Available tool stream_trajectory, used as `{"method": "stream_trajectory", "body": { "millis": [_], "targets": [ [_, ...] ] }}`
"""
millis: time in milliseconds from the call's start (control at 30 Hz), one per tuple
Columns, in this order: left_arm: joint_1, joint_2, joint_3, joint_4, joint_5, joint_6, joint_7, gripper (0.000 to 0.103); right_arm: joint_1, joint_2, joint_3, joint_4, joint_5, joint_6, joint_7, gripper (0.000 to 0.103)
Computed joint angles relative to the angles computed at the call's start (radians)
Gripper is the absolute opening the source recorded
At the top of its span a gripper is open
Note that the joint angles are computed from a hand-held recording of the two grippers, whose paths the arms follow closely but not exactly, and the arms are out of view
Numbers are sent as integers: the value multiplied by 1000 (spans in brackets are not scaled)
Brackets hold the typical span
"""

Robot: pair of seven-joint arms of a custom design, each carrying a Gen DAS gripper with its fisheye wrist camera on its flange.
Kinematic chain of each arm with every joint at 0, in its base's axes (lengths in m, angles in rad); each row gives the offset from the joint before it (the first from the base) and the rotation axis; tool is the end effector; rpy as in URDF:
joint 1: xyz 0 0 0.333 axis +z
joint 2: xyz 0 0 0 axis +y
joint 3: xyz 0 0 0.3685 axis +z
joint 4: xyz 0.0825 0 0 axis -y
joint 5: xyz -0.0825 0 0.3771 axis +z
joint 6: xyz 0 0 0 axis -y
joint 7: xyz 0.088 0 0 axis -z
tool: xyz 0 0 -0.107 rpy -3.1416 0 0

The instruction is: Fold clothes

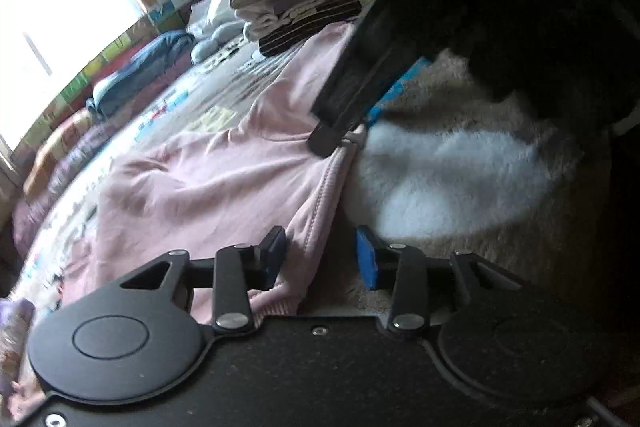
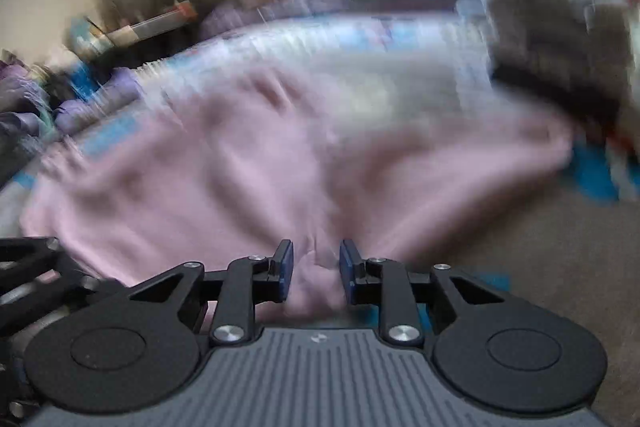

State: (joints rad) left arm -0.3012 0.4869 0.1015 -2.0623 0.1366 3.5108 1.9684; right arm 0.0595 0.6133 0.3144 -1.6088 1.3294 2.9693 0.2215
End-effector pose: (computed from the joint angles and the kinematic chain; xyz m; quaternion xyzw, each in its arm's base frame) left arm 0.6429 -0.1563 0.3642 -0.3389 0.8199 -0.2720 0.3728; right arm 0.7204 0.1604 0.3685 -0.7233 0.5129 -0.1346 0.4423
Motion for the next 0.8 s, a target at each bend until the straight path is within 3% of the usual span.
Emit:
{"method": "stream_trajectory", "body": {
  "millis": [67, 200, 300, 367, 467, 500, 567, 600, 633, 667, 733, 800],
  "targets": [
    [80, -1, -74, 11, 47, -22, -45, 36, -14, -27, 3, -21, 17, -14, 3, 24],
    [166, -7, -150, 18, 130, -50, -117, 36, -23, -51, 2, -17, 94, -18, -64, 32],
    [218, -1, -195, 33, 191, -67, -162, 36, 40, 12, -56, 78, 8, 25, -16, 32],
    [264, 0, -236, 38, 235, -80, -197, 37, 99, 61, -141, 128, -139, 51, 154, 32],
    [311, 2, -279, 46, 287, -97, -240, 37, 185, 109, -307, 171, -329, 27, 425, 15],
    [317, 3, -283, 48, 301, -101, -249, 37, 229, 112, -375, 165, -393, 47, 502, 15],
    [328, 6, -291, 54, 325, -104, -264, 37, 255, 109, -428, 151, -438, 59, 589, 15],
    [335, 7, -297, 55, 336, -104, -271, 37, 263, 108, -448, 146, -456, 62, 629, 16],
    [344, 7, -304, 56, 346, -106, -278, 37, 288, 109, -489, 139, -483, 66, 686, 25],
    [352, 8, -311, 56, 356, -107, -286, 37, 325, 115, -539, 135, -489, 73, 712, 40],
    [368, 12, -324, 63, 376, -113, -297, 37, 324, 114, -535, 118, -569, 120, 785, 42],
    [376, 14, -331, 68, 389, -116, -305, 37, 240, 97, -394, 118, -537, 169, 679, 42]
  ]
}}
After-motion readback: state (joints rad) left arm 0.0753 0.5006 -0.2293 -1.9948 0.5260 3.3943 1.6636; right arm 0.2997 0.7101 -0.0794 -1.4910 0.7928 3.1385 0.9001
